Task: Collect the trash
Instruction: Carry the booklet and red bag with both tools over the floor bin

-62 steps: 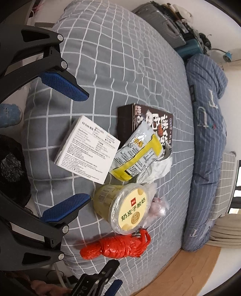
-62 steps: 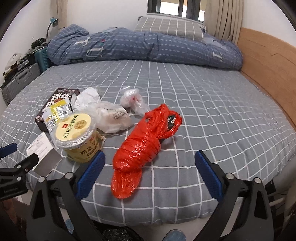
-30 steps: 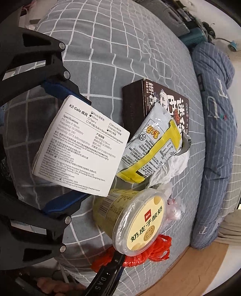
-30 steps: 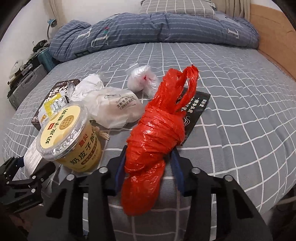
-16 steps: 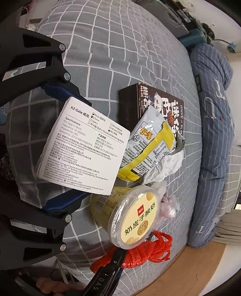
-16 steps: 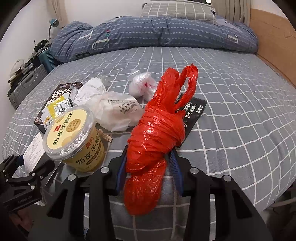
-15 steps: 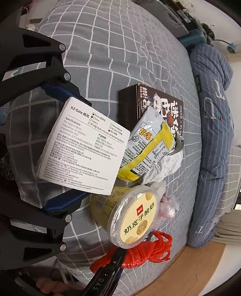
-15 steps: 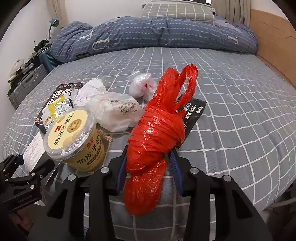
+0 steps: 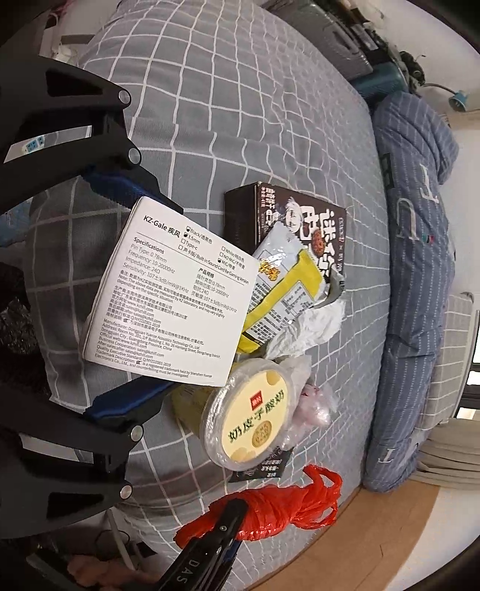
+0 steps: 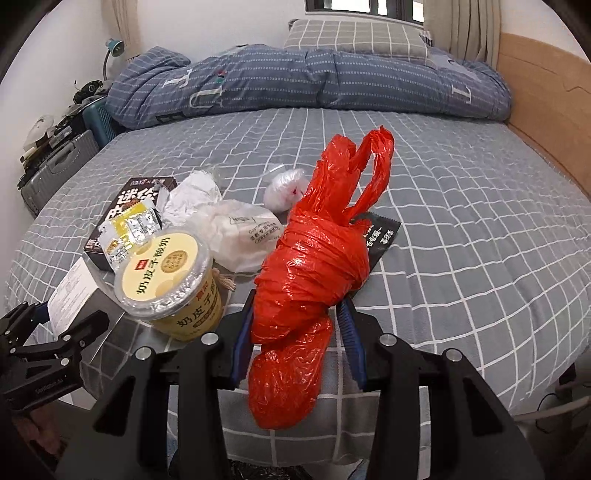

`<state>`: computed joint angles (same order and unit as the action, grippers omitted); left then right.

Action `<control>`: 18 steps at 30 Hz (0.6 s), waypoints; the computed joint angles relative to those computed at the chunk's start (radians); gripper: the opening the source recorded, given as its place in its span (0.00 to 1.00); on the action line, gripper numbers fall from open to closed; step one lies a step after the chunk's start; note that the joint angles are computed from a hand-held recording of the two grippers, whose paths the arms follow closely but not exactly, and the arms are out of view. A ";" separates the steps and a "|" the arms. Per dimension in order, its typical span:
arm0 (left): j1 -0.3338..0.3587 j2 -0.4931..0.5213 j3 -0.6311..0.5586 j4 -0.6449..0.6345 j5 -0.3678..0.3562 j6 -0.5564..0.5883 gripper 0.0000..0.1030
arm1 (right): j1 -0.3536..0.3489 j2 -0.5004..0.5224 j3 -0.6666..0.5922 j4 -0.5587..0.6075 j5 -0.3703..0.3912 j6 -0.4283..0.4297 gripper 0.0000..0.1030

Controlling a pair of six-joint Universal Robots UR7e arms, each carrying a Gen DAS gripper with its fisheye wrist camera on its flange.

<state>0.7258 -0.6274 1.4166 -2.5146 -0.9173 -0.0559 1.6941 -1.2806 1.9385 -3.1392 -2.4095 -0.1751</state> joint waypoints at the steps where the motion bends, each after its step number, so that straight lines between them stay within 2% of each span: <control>1: -0.002 -0.002 0.000 0.000 0.000 -0.001 0.77 | 0.006 -0.002 0.000 -0.001 -0.005 -0.002 0.39; 18: -0.037 -0.067 0.044 -0.018 0.015 -0.009 0.77 | 0.088 -0.033 0.008 -0.001 -0.061 -0.013 0.39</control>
<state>0.6886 -0.6942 1.4604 -2.5329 -0.9022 -0.0653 1.7826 -1.3134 1.9463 -3.1402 -2.4708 -0.1881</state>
